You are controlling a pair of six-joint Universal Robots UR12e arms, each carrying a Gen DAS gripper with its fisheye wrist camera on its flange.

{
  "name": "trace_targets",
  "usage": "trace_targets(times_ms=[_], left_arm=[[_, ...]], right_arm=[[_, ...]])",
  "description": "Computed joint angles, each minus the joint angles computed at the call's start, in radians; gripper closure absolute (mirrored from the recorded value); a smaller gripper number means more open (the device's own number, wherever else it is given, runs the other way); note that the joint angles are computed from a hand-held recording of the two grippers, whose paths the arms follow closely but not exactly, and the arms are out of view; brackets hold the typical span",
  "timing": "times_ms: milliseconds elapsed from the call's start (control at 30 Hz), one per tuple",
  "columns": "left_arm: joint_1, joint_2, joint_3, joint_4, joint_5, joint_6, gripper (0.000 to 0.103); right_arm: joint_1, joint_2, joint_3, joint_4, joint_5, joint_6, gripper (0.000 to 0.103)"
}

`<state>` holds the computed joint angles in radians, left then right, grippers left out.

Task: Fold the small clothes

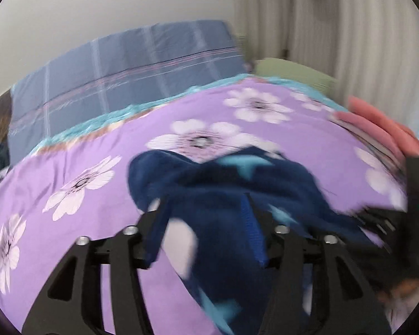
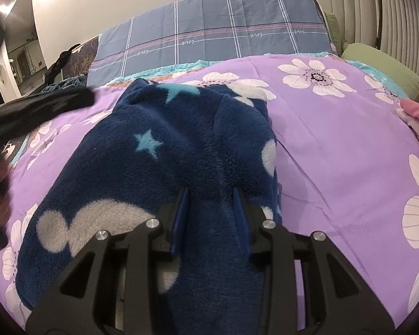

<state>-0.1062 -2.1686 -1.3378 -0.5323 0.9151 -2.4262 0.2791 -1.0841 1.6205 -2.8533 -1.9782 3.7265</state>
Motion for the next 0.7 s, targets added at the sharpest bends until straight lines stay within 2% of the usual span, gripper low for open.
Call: trace_targets(times_ms=[67,100,133,200,300,367,400,433,533,600,700], left_arm=[[0.017,0.036,-0.063,-0.054,-0.042,0.079,0.041],[0.019,0.041,-0.076,-0.099,-0.037,0.109,0.041],[0.016,0.038,-0.097,-0.102,0.002,0.112,0.04],[0.019,0.031,-0.133,-0.018,0.009,0.063,0.035],[0.006,0.037,-0.131,-0.016,0.058,0.01,0.035],[-0.004,0.043,-0.153,0.046,0.095,0.022,0.035],[-0.006,0.044,-0.161,0.069,0.104,0.03,0.035],[-0.005,0.044,-0.159,0.062,0.103,0.03,0.035],[0.002,0.041,-0.14,0.007,0.083,0.031,0.035],[0.002,0.038,-0.136,0.004,0.08,0.033,0.034],[0.003,0.038,-0.142,0.02,0.078,0.028,0.034]], right_arm=[[0.002,0.001,0.002,-0.01,-0.007,0.002,0.07],[0.003,0.001,0.004,-0.014,-0.009,0.003,0.07],[0.003,0.001,0.005,-0.016,-0.009,0.003,0.07],[0.006,0.005,-0.004,-0.004,-0.017,-0.012,0.07],[0.011,-0.002,-0.005,0.009,-0.037,-0.008,0.069],[0.011,-0.039,0.034,-0.017,-0.014,0.077,0.059],[0.011,-0.052,0.052,-0.037,-0.003,0.105,0.041],[0.015,-0.074,0.083,-0.067,-0.003,0.154,0.028],[0.032,-0.132,0.164,-0.098,-0.016,0.244,0.028],[0.035,-0.164,0.21,-0.103,0.011,0.319,0.028],[0.017,-0.198,0.288,-0.153,0.155,0.482,0.025]])
